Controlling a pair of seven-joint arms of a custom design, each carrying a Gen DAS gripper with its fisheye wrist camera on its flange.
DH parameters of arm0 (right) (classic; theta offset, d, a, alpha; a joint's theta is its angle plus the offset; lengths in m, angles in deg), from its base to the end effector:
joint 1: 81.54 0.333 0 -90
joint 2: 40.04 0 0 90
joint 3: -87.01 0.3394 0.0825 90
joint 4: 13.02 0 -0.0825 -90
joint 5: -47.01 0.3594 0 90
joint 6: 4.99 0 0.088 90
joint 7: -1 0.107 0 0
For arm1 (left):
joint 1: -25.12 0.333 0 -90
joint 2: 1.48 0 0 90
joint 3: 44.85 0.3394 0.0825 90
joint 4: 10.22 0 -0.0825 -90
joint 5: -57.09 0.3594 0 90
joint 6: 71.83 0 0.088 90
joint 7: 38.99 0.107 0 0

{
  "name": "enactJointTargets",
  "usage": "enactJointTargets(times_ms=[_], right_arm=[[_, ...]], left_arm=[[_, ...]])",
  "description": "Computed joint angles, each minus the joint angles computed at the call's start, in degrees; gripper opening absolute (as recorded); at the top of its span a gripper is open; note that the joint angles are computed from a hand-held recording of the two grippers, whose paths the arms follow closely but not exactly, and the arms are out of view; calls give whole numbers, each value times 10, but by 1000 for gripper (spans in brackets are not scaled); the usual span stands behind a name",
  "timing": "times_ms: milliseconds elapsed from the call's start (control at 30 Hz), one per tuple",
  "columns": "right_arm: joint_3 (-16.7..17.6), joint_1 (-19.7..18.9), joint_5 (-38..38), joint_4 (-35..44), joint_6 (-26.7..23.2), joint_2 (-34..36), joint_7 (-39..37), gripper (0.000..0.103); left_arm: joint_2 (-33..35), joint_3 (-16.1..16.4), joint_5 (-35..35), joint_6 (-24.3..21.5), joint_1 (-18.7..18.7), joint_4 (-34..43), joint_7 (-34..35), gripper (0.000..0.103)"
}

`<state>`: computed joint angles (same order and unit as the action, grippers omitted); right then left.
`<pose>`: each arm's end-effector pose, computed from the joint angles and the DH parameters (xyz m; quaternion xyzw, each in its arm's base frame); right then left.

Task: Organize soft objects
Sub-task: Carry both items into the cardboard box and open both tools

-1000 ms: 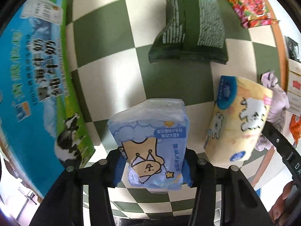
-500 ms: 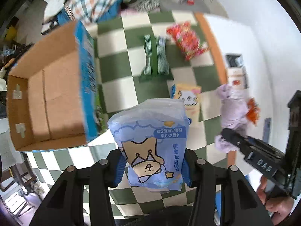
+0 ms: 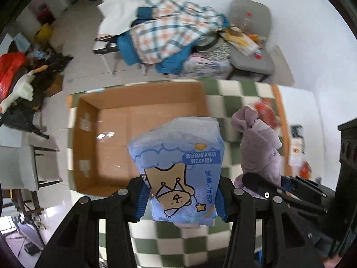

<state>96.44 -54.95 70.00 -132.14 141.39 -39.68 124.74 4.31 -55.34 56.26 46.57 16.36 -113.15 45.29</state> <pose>0.4598 0.3273 0.5103 -0.5930 0.7583 0.1041 0.2501 0.5559 -0.1904 0.5354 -0.6198 0.7800 -0.0803 0.0325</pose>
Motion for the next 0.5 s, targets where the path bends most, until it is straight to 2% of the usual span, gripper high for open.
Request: enactJointTargets(times_ms=[133, 233, 500], right_arm=[[3, 14, -63, 143, -30, 130, 37, 32], [5, 22, -77, 237, -62, 215, 53, 32], [-4, 34, -101, 425, -140, 393, 81, 32]], left_arm=[[59, 19, -1, -11, 26, 39, 16, 46], [118, 25, 0, -25, 39, 82, 25, 46], [261, 27, -3, -76, 60, 198, 57, 46]])
